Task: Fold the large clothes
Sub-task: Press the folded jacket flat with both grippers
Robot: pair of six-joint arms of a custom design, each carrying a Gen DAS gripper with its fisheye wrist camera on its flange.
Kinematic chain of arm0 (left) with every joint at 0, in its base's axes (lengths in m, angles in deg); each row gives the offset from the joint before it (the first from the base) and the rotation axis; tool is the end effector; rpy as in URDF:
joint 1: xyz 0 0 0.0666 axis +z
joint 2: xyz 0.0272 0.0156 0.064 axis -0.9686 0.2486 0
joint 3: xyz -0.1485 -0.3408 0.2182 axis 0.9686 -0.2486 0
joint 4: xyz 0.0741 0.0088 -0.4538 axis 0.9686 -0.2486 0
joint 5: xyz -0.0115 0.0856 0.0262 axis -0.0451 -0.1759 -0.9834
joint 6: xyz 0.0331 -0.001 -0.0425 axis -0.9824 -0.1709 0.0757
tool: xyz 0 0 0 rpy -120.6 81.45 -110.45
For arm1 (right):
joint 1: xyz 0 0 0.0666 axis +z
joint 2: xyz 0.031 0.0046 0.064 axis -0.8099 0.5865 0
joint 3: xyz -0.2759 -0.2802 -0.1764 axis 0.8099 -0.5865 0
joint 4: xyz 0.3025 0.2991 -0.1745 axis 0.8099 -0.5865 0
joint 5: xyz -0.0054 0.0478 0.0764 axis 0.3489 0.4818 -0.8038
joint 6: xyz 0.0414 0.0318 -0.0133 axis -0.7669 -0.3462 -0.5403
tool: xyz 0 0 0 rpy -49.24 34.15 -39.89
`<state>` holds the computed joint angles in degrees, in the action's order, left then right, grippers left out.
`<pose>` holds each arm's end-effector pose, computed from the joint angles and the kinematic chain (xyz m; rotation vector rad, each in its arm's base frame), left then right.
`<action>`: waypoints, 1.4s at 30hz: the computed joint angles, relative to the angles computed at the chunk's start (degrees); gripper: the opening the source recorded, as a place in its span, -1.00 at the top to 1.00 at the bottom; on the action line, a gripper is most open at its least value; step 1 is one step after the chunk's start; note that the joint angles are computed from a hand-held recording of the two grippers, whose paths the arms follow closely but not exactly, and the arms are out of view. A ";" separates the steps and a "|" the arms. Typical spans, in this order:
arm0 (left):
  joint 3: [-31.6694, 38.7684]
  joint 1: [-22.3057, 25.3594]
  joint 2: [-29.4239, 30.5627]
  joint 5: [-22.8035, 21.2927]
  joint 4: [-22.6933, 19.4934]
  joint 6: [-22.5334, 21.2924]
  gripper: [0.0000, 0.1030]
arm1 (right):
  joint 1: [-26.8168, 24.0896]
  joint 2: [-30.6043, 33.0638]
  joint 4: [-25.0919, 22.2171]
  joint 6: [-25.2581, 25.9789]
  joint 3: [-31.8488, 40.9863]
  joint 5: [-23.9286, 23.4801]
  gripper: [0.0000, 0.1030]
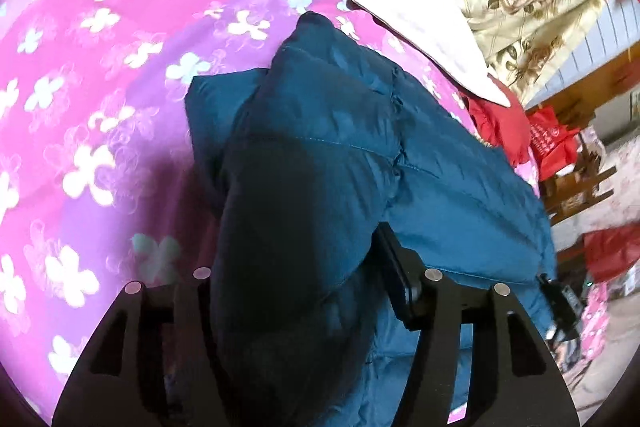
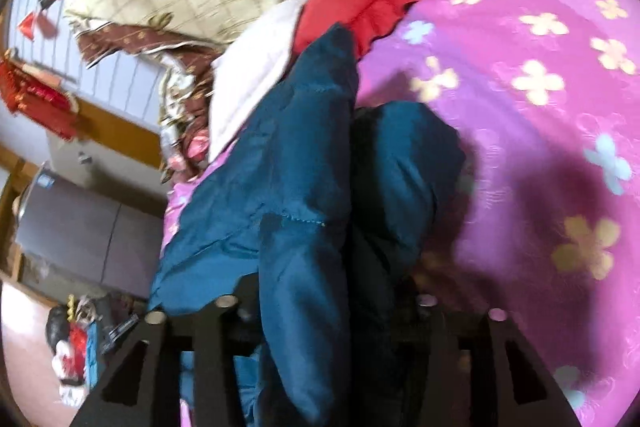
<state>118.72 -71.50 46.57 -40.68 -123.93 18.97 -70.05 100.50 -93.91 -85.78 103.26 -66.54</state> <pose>0.4176 0.0146 0.3395 -0.3385 2.6191 -0.6458 0.3957 -0.0890 0.3088 0.4714 2.3698 0.9455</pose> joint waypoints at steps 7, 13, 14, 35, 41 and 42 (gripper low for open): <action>0.89 2.78 -6.27 1.30 -3.66 -2.16 -0.24 | -1.14 -9.42 -2.75 1.65 -0.24 14.42 -0.29; -0.64 1.27 -7.53 -1.87 -4.09 -2.09 -0.27 | 6.18 -15.86 -2.99 8.58 -1.23 17.08 -0.29; -1.15 0.88 -7.30 -2.01 -3.28 -1.75 -0.27 | 8.02 -15.84 -2.89 8.83 -1.82 17.00 -0.29; -7.04 -3.59 -5.92 -6.35 4.72 3.68 -0.59 | 14.90 -6.50 15.57 13.20 -6.63 36.81 -0.28; -8.27 -5.36 -14.53 -11.40 2.12 0.95 -0.58 | 19.44 -15.96 5.61 14.01 -6.50 41.68 -0.28; -8.38 -5.71 -15.32 -12.19 2.07 0.84 -0.58 | 20.10 -16.38 4.67 14.15 -6.33 41.53 -0.29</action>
<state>110.34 -77.21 31.25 -52.87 -121.86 19.82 -49.95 84.13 -89.24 -71.63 96.93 -25.02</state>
